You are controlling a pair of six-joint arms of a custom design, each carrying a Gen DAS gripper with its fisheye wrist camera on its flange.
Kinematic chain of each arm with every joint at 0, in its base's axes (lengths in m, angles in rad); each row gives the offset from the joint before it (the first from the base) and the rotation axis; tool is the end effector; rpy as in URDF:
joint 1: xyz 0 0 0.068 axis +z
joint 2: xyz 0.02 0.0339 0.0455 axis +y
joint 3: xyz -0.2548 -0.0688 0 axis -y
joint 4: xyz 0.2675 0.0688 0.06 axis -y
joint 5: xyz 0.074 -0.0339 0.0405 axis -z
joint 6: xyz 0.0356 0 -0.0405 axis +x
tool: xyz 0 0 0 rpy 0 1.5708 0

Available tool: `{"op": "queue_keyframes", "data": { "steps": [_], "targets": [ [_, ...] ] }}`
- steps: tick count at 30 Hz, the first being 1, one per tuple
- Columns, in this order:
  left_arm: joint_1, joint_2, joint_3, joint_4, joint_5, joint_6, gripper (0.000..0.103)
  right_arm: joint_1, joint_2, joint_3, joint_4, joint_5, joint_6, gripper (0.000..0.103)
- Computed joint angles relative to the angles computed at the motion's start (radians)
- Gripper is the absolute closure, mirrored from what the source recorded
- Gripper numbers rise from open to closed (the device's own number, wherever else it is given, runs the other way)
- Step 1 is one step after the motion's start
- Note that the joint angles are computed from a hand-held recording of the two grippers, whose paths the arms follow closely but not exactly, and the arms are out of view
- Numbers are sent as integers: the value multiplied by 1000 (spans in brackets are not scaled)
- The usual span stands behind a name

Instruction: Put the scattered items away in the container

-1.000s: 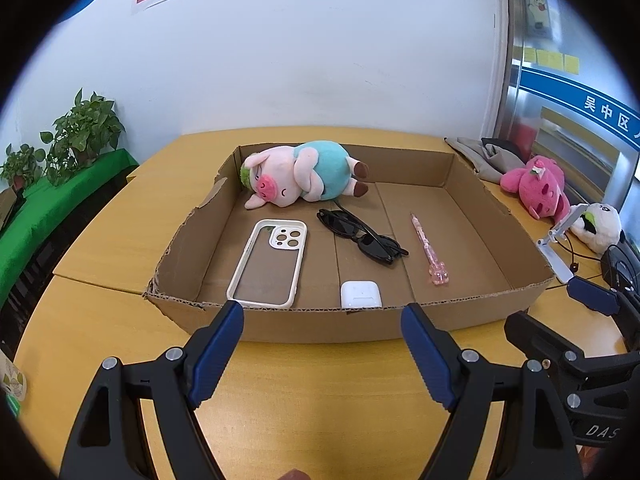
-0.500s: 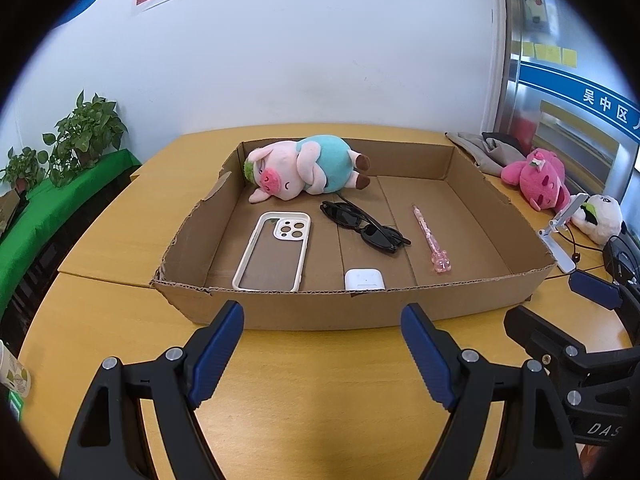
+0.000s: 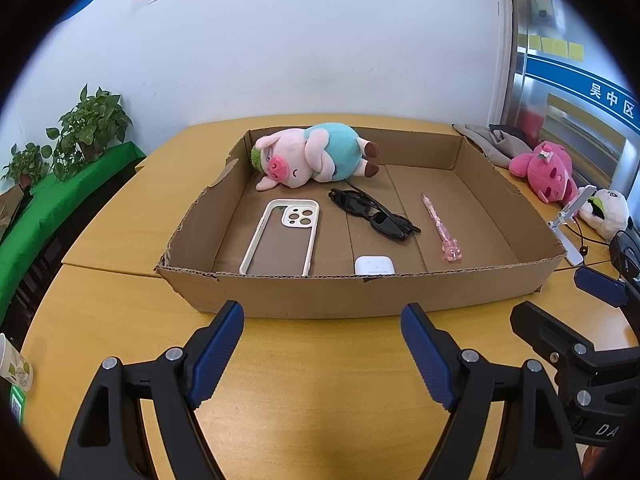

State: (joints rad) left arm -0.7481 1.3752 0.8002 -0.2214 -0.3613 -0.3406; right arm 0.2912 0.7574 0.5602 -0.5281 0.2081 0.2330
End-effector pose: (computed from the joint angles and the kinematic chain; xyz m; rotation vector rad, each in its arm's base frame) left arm 0.2304 -0.1966 0.1916 0.2977 2.2873 -0.1264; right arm 0.1845 0.0476 0.2228 0.0406 2.2770 0.0357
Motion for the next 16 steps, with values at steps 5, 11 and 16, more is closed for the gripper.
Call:
{"op": "queue_keyframes", "data": {
  "steps": [5,11,16],
  "targets": [
    [-6,15,1,2,5,-2,22,-11,-12,-12,-8,-1,-1,0],
    [-13,10,-6,-3,-3,-2,22,-19,-12,-27,8,-10,6,0],
    [-41,0,-20,4,-80,9,22,4,-14,-35,9,2,14,0]
  ]
}}
